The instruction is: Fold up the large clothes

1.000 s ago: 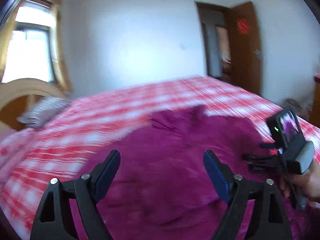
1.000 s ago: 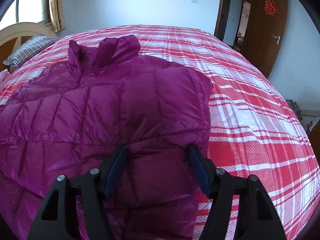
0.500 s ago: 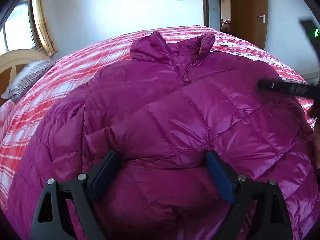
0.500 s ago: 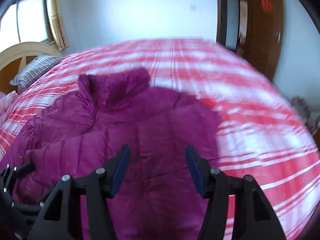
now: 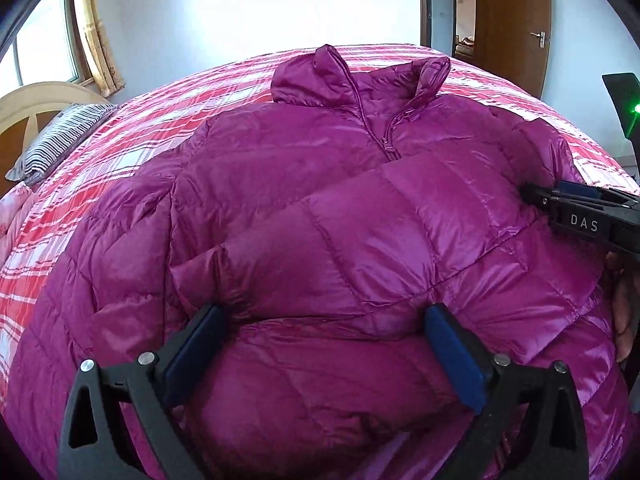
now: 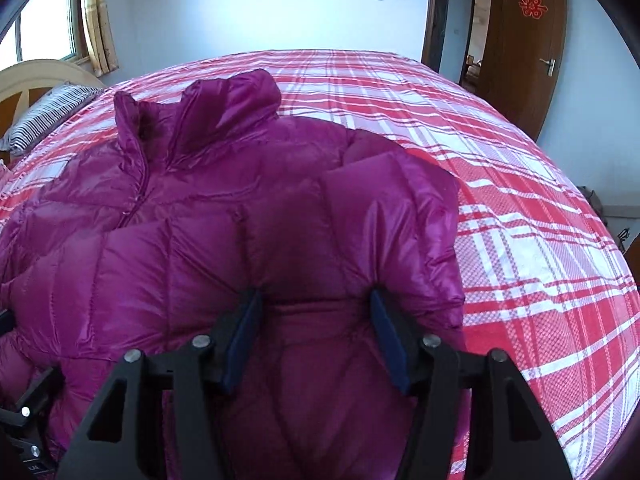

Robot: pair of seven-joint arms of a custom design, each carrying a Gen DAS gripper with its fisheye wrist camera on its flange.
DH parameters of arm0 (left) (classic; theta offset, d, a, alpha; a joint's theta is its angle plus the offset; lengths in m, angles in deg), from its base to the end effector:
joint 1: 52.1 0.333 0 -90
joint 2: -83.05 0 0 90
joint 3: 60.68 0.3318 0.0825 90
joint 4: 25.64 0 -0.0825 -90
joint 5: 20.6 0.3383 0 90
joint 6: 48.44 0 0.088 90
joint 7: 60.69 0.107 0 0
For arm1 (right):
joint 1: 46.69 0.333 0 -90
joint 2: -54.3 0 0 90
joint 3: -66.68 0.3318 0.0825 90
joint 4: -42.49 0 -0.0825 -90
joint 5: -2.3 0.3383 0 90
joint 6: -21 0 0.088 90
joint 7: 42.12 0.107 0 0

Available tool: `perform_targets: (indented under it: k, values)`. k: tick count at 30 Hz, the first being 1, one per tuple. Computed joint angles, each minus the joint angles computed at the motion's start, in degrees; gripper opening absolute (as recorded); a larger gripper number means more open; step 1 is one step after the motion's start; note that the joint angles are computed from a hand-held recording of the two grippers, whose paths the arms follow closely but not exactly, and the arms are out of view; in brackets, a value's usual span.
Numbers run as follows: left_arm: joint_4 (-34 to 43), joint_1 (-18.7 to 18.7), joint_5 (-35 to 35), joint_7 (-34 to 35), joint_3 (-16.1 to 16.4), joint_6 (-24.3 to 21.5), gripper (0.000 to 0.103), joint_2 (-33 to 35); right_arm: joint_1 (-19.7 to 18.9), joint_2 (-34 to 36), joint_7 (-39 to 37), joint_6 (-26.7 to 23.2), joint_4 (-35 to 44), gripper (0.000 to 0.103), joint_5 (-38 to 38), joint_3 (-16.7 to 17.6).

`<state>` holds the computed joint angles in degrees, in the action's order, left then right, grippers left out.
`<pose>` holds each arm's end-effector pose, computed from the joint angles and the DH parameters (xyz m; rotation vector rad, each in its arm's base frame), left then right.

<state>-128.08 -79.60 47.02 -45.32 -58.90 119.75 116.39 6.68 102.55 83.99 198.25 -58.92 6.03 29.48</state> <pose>0.5578 -0.3379 0.3082 -1.5552 2.0258 -0.6866 0.6278 0.2741 0.2747 -1.7324 1.8862 -0.7519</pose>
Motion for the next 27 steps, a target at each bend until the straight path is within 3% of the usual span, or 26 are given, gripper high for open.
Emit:
perform_targets:
  k: [9,12,14,16,17,21,24,27]
  values:
    - [0.25,-0.25,0.34,-0.45,0.15,-0.23,0.102,0.2,1.49,1.42,2.44,-3.96,2.44,0.061,-2.95,-2.1]
    - [0.26,-0.19,0.54,-0.84,0.2,0.11,0.102,0.22,0.72,-1.4,2.6,-5.45,1.83,0.061,-5.11,-0.59]
    - [0.18,-0.17,0.64,-1.1,0.27,0.38,0.102,0.2,3.5,-4.51,5.11,0.19,-2.98,0.062,-5.58,-2.34]
    - [0.03,-0.21,0.86,-1.36,0.36,0.51,0.102,0.1,9.01,-4.49,5.87,2.39,-5.23,0.064,-5.66,-7.01]
    - [0.03,-0.19,0.88,-1.37,0.34,0.5,0.102,0.1,9.72,-4.53,4.65,2.91,-5.48,0.064,-4.75,-7.02]
    - [-0.04,-0.21,1.18,-1.69,0.41,0.65,0.102,0.04,7.0,-2.98,1.22,0.34,-2.8,0.064,-2.96,-2.42]
    - [-0.01,-0.13,1.26,-1.72,0.31,0.59,0.102,0.06,2.07,-2.63,0.36,1.29,-2.12,0.064,-1.04,3.1]
    - [-0.04,-0.13,1.37,-1.77,0.28,0.53,0.102,0.0,3.1,-1.59,0.08,0.07,-1.15,0.066,-0.6,1.99]
